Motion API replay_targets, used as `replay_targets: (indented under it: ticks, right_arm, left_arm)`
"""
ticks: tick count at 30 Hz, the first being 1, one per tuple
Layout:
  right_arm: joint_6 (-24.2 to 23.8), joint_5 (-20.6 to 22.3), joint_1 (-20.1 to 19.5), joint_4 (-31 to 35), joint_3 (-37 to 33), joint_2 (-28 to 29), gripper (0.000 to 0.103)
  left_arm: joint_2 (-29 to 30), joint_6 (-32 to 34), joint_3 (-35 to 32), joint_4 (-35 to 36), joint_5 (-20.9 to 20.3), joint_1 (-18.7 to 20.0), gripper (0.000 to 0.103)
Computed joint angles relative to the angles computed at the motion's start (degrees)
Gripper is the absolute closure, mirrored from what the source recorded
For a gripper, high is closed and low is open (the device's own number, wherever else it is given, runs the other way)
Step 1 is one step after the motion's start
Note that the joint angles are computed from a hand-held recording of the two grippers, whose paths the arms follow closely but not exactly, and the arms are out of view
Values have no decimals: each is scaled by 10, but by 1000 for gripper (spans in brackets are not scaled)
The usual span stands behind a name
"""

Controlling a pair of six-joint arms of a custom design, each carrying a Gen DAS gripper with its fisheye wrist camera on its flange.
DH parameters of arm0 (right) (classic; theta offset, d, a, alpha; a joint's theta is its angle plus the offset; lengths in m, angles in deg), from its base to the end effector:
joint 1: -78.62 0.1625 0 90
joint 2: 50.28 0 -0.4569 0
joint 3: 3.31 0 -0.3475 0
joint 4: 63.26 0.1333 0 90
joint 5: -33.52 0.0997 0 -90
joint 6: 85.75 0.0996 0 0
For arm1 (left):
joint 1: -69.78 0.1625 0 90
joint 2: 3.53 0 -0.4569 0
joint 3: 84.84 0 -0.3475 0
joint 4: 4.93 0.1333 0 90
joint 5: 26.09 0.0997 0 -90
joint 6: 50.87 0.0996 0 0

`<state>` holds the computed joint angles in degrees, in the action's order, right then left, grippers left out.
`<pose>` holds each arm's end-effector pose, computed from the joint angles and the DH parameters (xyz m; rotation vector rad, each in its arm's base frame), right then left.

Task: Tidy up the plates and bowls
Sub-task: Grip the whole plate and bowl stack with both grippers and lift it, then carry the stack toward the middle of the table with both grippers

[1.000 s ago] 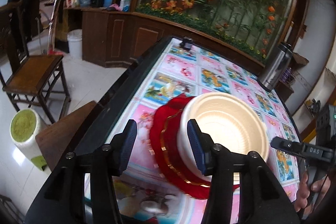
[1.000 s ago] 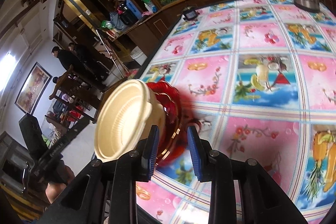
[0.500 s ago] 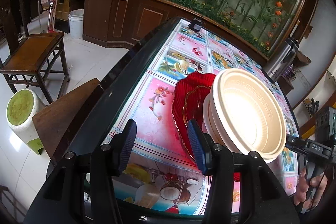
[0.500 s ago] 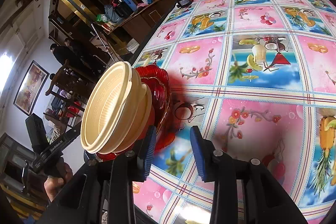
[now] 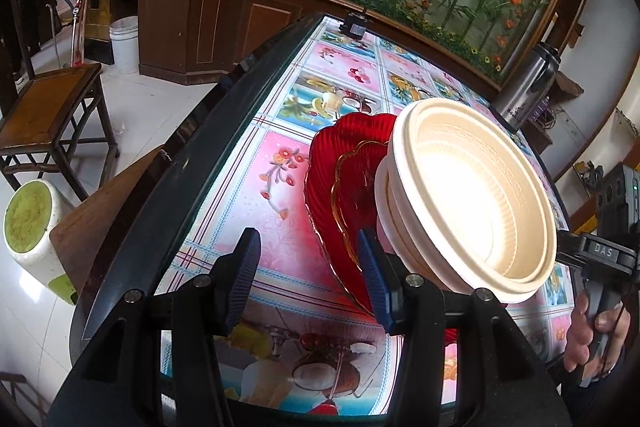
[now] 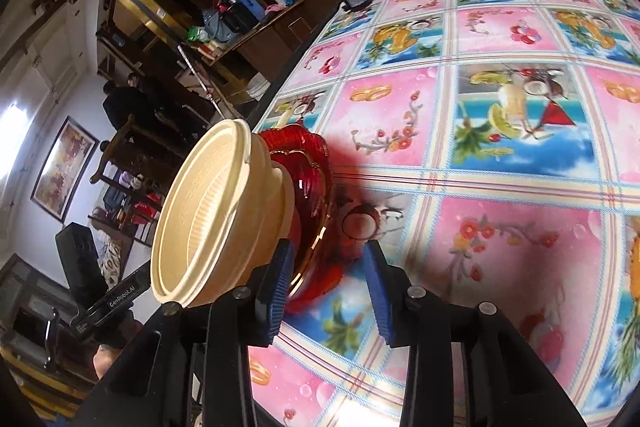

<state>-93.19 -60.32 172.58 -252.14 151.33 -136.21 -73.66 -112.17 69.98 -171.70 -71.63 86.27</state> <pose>0.1467 -0.2853 0.2587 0.2670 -2.9444 0.7935 -0.2074 -0.2732 0.1620 0.3464 2.5535 -0.9034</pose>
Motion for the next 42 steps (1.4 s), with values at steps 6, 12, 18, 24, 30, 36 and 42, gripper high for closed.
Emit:
replay_targets:
  ticks: [6, 12, 18, 24, 30, 36, 42]
  right_arm:
    - [4, 0, -4, -17, -7, 37, 82]
    - [9, -12, 8, -46, -10, 71, 89]
    - [19, -56, 39, -99, -8, 105, 92]
    - [24, -54, 37, -100, -5, 101, 92]
    - [21, -46, 26, -89, -4, 87, 92]
    - [14, -37, 9, -91, 7, 57, 92]
    - [-6, -15, -32, -66, 17, -2, 92]
  left_arm:
    - [17, 31, -4, -37, -7, 23, 70]
    - [46, 53, -7, -74, -5, 34, 84]
    - [58, 42, -15, -53, 13, 23, 89]
    - [57, 31, -19, -39, 15, 19, 90]
    - [62, 34, -26, -40, 9, 21, 91]
    - [81, 46, -46, -43, 3, 18, 91]
    - [109, 57, -74, -44, -6, 10, 91]
